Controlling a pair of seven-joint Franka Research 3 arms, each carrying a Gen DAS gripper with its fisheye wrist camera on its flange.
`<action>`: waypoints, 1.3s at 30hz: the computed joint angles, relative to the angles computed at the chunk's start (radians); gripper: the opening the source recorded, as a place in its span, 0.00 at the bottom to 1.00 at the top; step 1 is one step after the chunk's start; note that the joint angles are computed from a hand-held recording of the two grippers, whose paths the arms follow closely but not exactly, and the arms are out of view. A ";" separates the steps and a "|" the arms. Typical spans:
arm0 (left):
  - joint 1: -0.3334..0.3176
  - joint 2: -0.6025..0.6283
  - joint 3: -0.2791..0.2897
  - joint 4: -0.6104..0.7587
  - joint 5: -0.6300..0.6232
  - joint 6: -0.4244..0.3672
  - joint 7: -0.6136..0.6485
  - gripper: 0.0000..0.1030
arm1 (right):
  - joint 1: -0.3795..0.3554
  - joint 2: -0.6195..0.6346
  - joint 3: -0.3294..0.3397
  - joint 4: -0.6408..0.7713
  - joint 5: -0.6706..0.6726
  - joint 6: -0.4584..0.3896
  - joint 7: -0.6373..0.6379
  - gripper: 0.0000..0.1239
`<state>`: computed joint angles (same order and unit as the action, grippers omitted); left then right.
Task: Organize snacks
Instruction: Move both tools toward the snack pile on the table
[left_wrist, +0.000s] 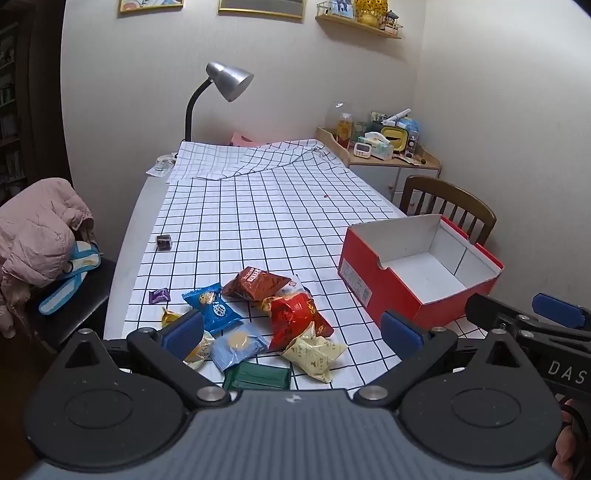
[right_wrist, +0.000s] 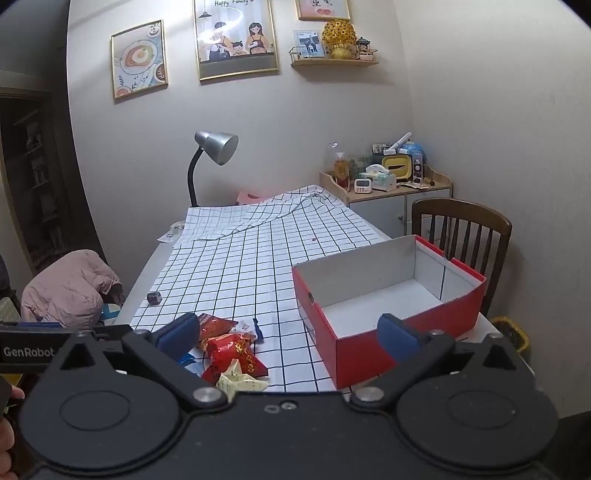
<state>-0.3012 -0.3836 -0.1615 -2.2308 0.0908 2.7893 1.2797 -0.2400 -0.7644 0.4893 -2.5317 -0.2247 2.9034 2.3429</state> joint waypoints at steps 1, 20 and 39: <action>-0.002 0.000 0.001 0.000 -0.003 -0.003 0.002 1.00 | -0.001 0.002 0.003 -0.001 0.000 0.002 0.003 0.83; 0.004 0.007 0.006 0.002 -0.014 -0.011 0.009 1.00 | -0.020 0.013 0.019 0.006 -0.016 0.025 0.009 0.83; 0.008 0.015 0.019 0.001 -0.032 0.012 0.031 1.00 | -0.074 0.032 0.067 0.024 0.011 0.079 -0.012 0.83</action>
<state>-0.2937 -0.3683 -0.1428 -2.2296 0.0584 2.8012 1.3103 -0.3143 -0.7320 0.5567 -2.5079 -0.2139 2.9827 2.3304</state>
